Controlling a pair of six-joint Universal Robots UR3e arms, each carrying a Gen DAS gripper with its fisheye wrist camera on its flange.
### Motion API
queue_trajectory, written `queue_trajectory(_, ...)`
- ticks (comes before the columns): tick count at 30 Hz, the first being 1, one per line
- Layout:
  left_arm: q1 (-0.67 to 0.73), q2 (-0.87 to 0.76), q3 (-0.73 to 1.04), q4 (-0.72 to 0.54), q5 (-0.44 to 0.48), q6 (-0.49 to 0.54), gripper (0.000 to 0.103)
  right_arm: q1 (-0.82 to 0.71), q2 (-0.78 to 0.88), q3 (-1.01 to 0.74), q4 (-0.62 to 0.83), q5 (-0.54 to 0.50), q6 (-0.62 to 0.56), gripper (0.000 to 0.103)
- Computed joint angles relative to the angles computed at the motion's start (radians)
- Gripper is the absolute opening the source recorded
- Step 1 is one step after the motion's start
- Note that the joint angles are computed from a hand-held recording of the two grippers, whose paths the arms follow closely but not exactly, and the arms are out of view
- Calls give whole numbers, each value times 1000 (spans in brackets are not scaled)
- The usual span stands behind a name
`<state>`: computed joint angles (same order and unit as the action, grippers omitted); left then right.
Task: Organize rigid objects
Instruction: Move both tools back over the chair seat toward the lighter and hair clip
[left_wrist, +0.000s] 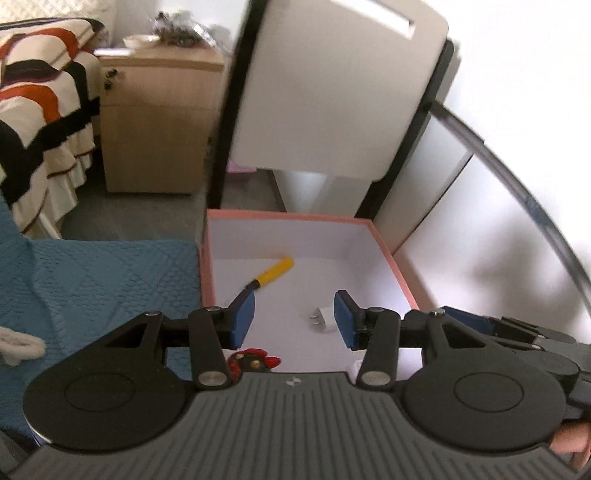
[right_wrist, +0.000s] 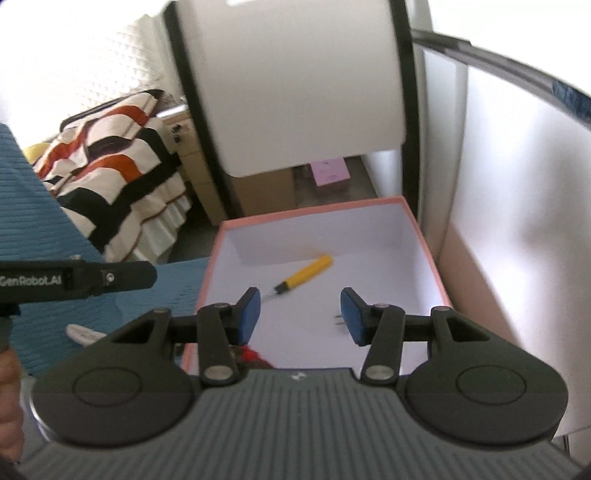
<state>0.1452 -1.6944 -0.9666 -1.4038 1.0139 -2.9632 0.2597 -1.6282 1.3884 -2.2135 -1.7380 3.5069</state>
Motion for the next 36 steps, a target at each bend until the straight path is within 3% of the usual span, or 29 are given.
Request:
queue_trajectory(5,141,119,-39,-102,-81,90,54,132,65,-112,38,-99,48,51)
queue_trajectory(10,327,249,-88,-273,-181,250,54,244,128,-210,83,-188,99,51)
queue_trajectory(20,717,380,-67,-758,-325,722,54,451,285,-404,181,-351,223,51)
queue_trajectory(29,937,455,-152,-1013,-323,1058,54,580,368,-430,193,-436,337,51)
queue_trajectory(36,1044,481,-271,-1048,-283,1175,54,632,424,-398,144,-449,388,51)
